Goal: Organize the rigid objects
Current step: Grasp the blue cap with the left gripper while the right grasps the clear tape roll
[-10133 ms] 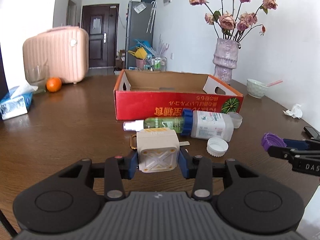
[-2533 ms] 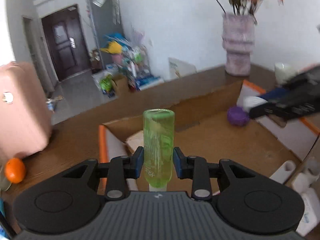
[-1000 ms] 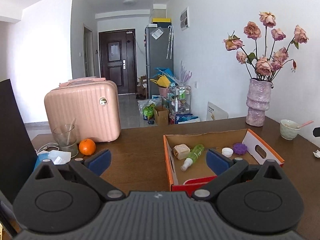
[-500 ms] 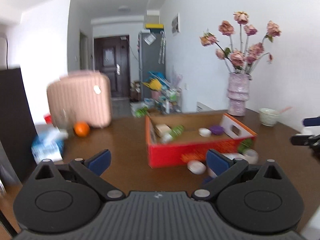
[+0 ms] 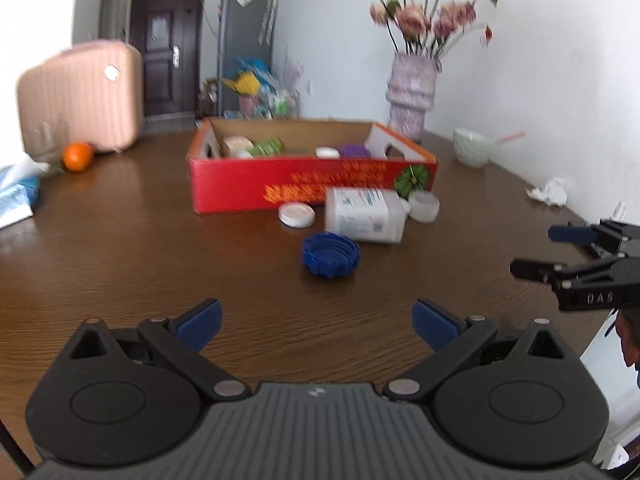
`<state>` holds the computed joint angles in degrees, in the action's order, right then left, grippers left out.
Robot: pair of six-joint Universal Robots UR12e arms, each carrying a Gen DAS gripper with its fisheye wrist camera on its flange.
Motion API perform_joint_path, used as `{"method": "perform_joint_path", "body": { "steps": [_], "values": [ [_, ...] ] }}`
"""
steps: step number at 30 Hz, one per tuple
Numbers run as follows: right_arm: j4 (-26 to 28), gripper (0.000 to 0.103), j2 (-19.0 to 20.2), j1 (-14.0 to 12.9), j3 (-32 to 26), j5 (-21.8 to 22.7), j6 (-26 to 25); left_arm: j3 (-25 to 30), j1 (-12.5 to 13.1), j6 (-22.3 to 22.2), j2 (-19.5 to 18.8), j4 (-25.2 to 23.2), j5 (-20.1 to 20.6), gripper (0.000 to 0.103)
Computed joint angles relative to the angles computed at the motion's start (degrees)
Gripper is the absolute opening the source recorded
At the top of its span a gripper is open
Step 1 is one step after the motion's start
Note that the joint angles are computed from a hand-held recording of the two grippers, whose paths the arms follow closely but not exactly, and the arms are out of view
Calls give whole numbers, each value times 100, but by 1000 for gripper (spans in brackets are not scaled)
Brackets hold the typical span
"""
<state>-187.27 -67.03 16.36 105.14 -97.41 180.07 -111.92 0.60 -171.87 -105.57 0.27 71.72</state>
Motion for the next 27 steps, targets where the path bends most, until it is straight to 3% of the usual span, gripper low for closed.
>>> {"method": "perform_joint_path", "body": {
  "steps": [9, 13, 14, 17, 21, 25, 27],
  "values": [
    [371, 88, 170, -209, -217, 163, 269, 752, -289, 151, -650, -386, 260, 101],
    [590, 83, 299, -288, -429, 276, 354, 1148, -370, 2, -908, -797, 523, 78],
    [645, 81, 338, -306, -498, 307, 353, 1218, -364, -56, -964, -854, 500, 77],
    [747, 80, 505, -351, -766, 393, 316, 1283, -364, -25, -1093, -612, 561, 78],
    [993, 73, 782, -374, -1205, 549, 291, 1309, -335, 38, -1186, -349, 478, 55],
    [1292, 67, 1078, -359, -1684, 576, 330, 1331, -289, 114, -1204, -354, 319, 55],
    [1414, 57, 1180, -348, -1860, 553, 404, 1365, -262, 80, -1199, -456, 243, 55]
  ]
}}
